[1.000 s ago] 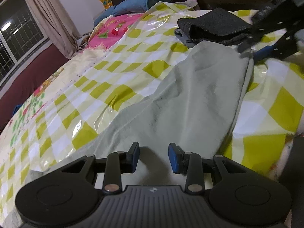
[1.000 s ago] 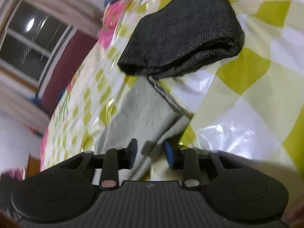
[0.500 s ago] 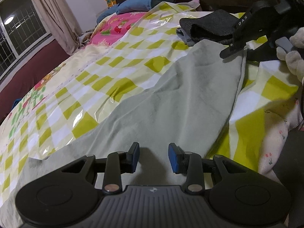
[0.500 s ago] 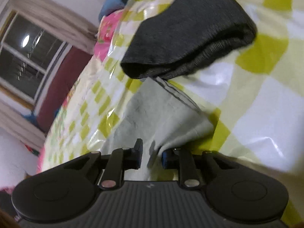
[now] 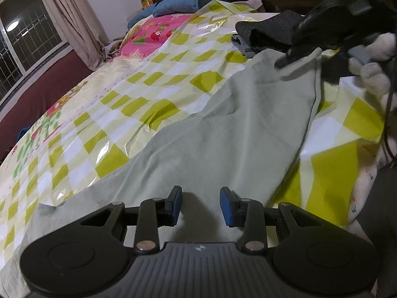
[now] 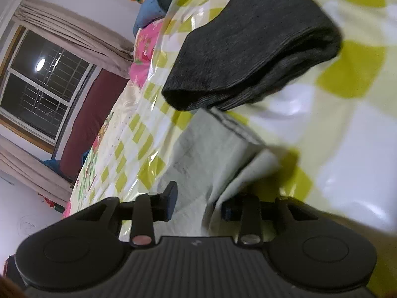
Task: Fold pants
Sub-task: 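Grasp the hem of the grey-green pant leg with the right gripper, then lift the pant leg and fold it over the pants with the right gripper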
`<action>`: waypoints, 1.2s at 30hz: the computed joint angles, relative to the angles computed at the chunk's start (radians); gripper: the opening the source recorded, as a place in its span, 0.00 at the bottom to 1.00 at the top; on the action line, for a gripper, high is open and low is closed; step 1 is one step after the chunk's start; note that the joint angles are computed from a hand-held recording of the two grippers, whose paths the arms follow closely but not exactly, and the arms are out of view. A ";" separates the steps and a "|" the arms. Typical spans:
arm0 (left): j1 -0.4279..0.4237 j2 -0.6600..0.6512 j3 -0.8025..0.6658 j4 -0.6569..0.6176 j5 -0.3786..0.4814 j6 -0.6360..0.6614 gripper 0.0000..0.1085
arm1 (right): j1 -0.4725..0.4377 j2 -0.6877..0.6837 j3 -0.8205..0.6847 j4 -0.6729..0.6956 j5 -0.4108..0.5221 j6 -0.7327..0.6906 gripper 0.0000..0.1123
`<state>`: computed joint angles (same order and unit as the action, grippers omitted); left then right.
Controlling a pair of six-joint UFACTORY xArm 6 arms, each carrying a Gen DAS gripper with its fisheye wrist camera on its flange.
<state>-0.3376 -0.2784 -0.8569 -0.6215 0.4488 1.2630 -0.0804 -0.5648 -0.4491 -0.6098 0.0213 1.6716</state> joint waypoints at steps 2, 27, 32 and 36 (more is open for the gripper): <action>-0.004 -0.004 0.004 0.018 -0.003 -0.011 0.45 | -0.012 0.050 -0.007 -0.013 -0.053 0.072 0.03; 0.338 -0.021 0.026 -0.195 -0.065 -0.023 0.51 | 0.399 0.257 -0.517 -0.210 0.184 -0.173 0.03; 0.470 0.023 -0.005 -0.311 -0.024 -0.002 0.54 | 0.593 0.670 -0.930 0.116 0.201 -0.625 0.03; 0.543 0.030 -0.021 -0.435 0.065 0.103 0.55 | 0.711 0.983 -1.315 0.394 0.321 -0.973 0.03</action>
<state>0.2057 -0.2486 -0.8782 -1.0562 0.5137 1.3659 0.6306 0.4182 -1.7643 -0.2161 0.3428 0.6984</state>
